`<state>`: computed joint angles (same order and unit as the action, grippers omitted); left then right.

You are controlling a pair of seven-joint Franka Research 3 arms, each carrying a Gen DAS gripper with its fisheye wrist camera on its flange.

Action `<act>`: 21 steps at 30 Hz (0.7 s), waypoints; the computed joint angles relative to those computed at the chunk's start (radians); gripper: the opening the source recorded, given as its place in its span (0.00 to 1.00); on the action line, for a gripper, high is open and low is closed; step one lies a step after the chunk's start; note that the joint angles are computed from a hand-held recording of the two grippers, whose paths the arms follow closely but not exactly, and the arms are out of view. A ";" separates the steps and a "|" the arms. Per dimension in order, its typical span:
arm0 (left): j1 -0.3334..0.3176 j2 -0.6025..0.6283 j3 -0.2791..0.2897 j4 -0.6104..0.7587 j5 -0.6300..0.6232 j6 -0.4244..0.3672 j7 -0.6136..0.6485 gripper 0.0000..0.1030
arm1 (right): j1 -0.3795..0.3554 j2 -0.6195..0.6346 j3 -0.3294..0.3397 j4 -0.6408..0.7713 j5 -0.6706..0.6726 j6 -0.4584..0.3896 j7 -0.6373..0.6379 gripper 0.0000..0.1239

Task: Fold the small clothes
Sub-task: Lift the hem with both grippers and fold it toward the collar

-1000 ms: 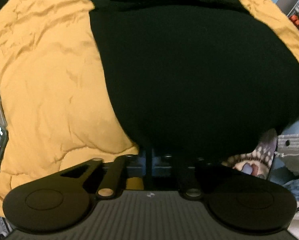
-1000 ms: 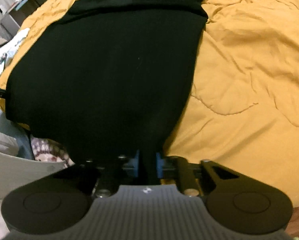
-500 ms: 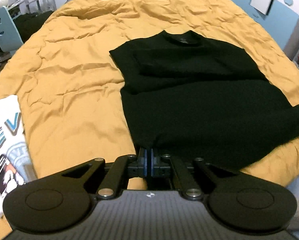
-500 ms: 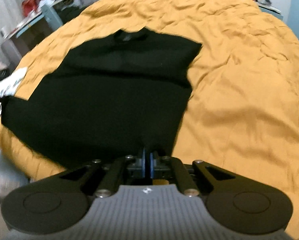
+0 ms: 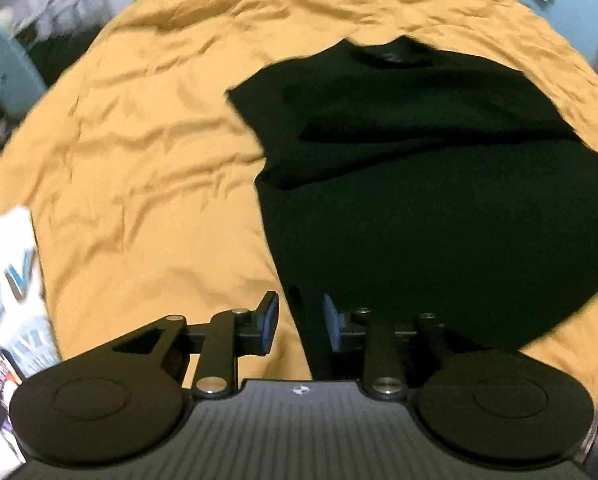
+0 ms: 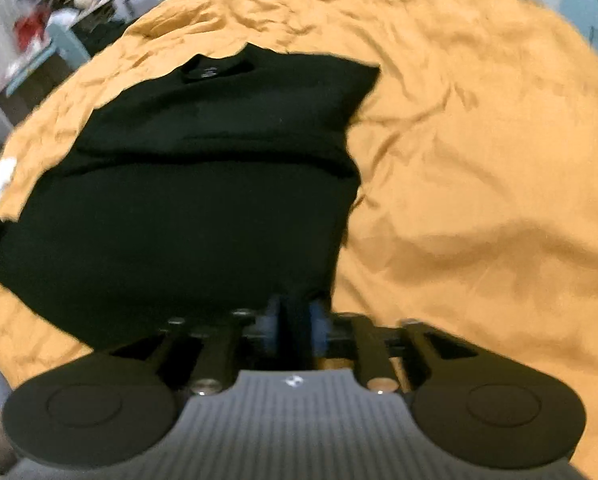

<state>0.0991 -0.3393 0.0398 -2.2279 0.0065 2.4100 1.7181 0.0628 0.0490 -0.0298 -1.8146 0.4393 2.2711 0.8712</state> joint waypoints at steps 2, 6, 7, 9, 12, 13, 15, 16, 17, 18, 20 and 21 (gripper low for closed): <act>-0.017 -0.036 0.006 -0.010 0.007 -0.008 0.076 0.42 | 0.004 -0.030 0.004 -0.019 -0.016 0.007 -0.071 0.30; -0.060 -0.116 0.004 -0.054 0.046 -0.020 0.240 0.53 | 0.012 -0.080 0.003 -0.047 0.009 -0.040 -0.185 0.31; -0.070 -0.135 0.000 -0.071 0.062 -0.024 0.281 0.59 | 0.017 -0.095 0.005 -0.063 0.003 -0.043 -0.202 0.32; -0.083 -0.170 -0.017 -0.107 0.118 -0.034 0.355 0.69 | 0.027 -0.118 0.007 -0.091 -0.011 -0.044 -0.238 0.34; -0.066 -0.218 -0.062 -0.198 0.264 0.031 0.419 0.69 | 0.038 -0.139 0.008 -0.125 -0.026 -0.034 -0.259 0.35; -0.051 -0.230 -0.081 -0.227 0.319 0.061 0.416 0.69 | 0.040 -0.142 0.006 -0.133 -0.024 -0.032 -0.257 0.35; -0.013 -0.247 -0.115 -0.283 0.431 0.132 0.388 0.69 | 0.041 -0.143 0.002 -0.140 -0.012 -0.032 -0.252 0.35; 0.000 -0.251 -0.124 -0.301 0.471 0.159 0.373 0.69 | 0.043 -0.148 0.003 -0.149 -0.010 -0.028 -0.246 0.35; 0.003 -0.254 -0.124 -0.315 0.494 0.174 0.368 0.69 | 0.043 -0.149 0.001 -0.152 -0.008 -0.027 -0.244 0.35; 0.000 -0.256 -0.121 -0.327 0.506 0.182 0.368 0.69 | 0.043 -0.155 0.001 -0.162 -0.006 -0.024 -0.243 0.35; -0.006 -0.262 -0.116 -0.353 0.532 0.213 0.373 0.69 | 0.043 -0.156 -0.002 -0.166 -0.004 -0.023 -0.238 0.35; -0.004 -0.272 -0.115 -0.375 0.556 0.250 0.378 0.70 | 0.043 -0.158 -0.002 -0.168 -0.003 -0.024 -0.234 0.35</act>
